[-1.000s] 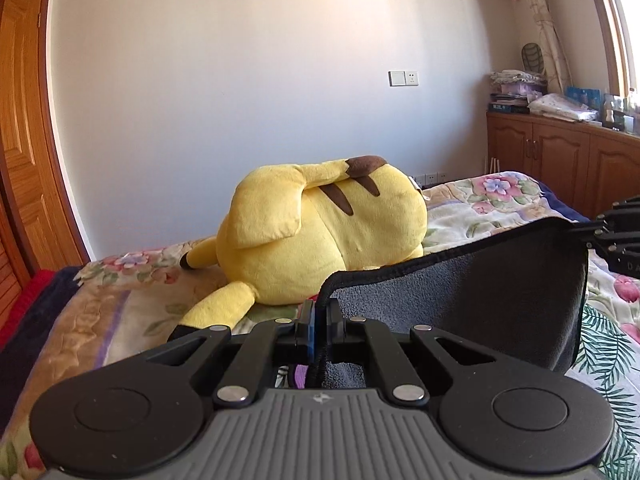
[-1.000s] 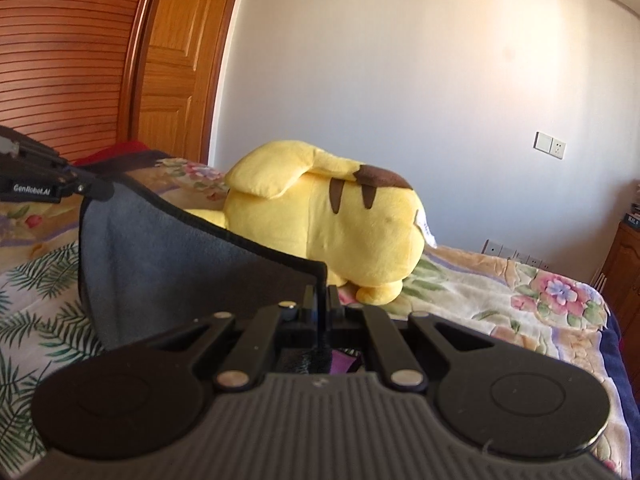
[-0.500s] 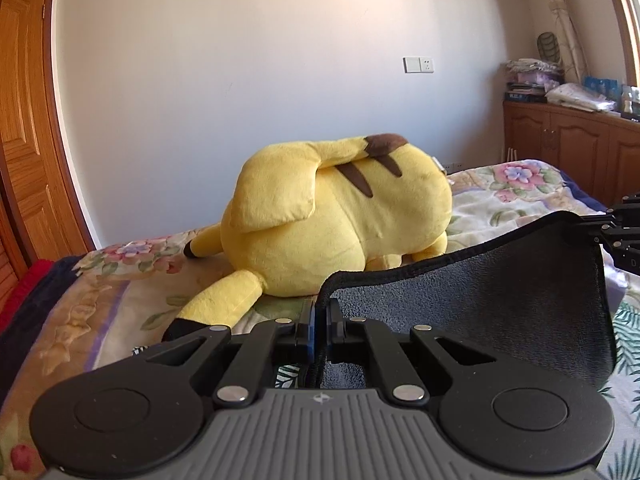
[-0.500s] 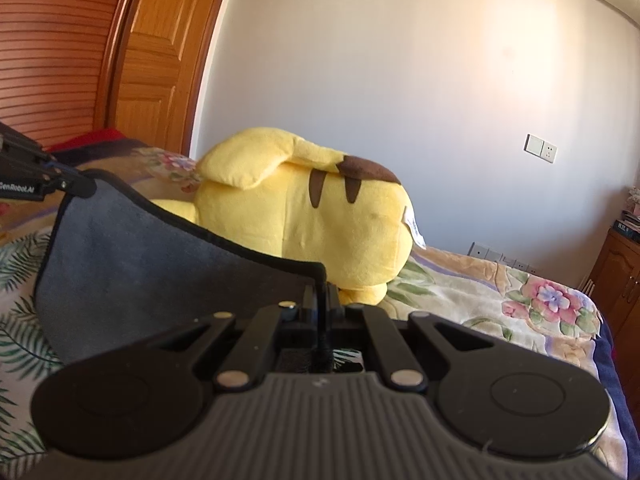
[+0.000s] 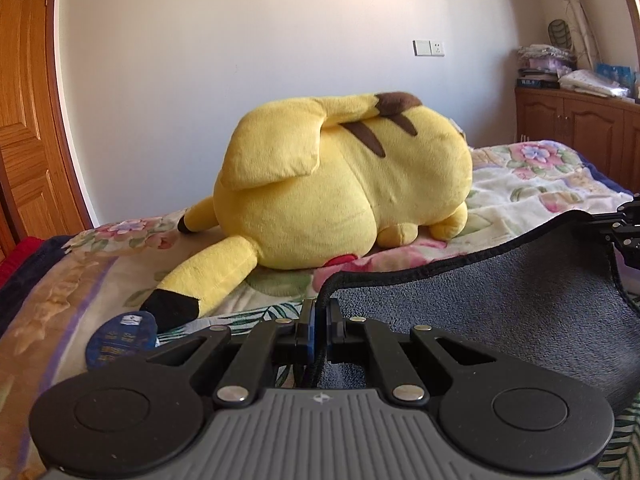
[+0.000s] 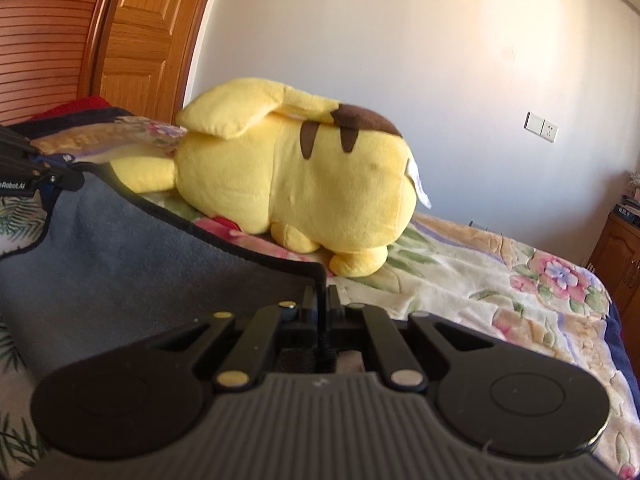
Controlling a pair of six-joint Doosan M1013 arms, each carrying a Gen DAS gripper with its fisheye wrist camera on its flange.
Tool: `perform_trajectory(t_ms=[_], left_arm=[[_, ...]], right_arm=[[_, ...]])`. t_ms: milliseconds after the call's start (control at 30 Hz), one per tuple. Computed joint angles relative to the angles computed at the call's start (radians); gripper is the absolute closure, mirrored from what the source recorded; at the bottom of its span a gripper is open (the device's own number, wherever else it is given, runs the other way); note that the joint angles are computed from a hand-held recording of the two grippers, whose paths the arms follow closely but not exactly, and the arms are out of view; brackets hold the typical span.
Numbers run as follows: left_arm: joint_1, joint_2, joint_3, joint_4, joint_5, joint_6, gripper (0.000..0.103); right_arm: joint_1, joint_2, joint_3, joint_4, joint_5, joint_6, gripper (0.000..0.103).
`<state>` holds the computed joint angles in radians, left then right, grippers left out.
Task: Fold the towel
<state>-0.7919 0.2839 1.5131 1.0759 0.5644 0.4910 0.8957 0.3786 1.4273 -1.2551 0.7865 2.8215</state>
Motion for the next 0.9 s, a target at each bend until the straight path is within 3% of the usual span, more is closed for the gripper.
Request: perform_trajectory(t_ms=[233, 400, 433, 500, 633, 700, 900], left_arm=[[0.013, 0.033, -0.020, -0.069, -0.001, 0.082, 0.103], [0.011, 0.040, -0.020, -0.064, 0.017, 0.063, 0.103], [0.011, 0.039, -0.018, -0.065, 0.016, 0.060, 0.099], [0.010, 0.035, -0.012, -0.075, 0.012, 0.066, 0.072], [0.001, 0.020, 0.002, -0.077, 0.009, 0.061, 0.069], [-0.003, 0.011, 0.007, -0.095, 0.010, 0.065, 0.064], [-0.030, -0.030, 0.026, -0.170, 0.030, 0.117, 0.063]], right_arm=[[-0.018, 0.024, -0.007, 0.066, -0.019, -0.042, 0.099], [-0.026, 0.034, -0.012, 0.119, -0.018, -0.073, 0.099], [-0.026, 0.037, -0.015, 0.131, -0.012, -0.079, 0.099], [-0.026, 0.040, -0.021, 0.149, 0.002, -0.091, 0.096], [-0.022, 0.033, -0.019, 0.156, 0.010, -0.086, 0.065], [-0.019, 0.026, -0.015, 0.158, 0.010, -0.084, 0.064], [-0.002, -0.008, -0.006, 0.211, 0.014, -0.076, 0.064]])
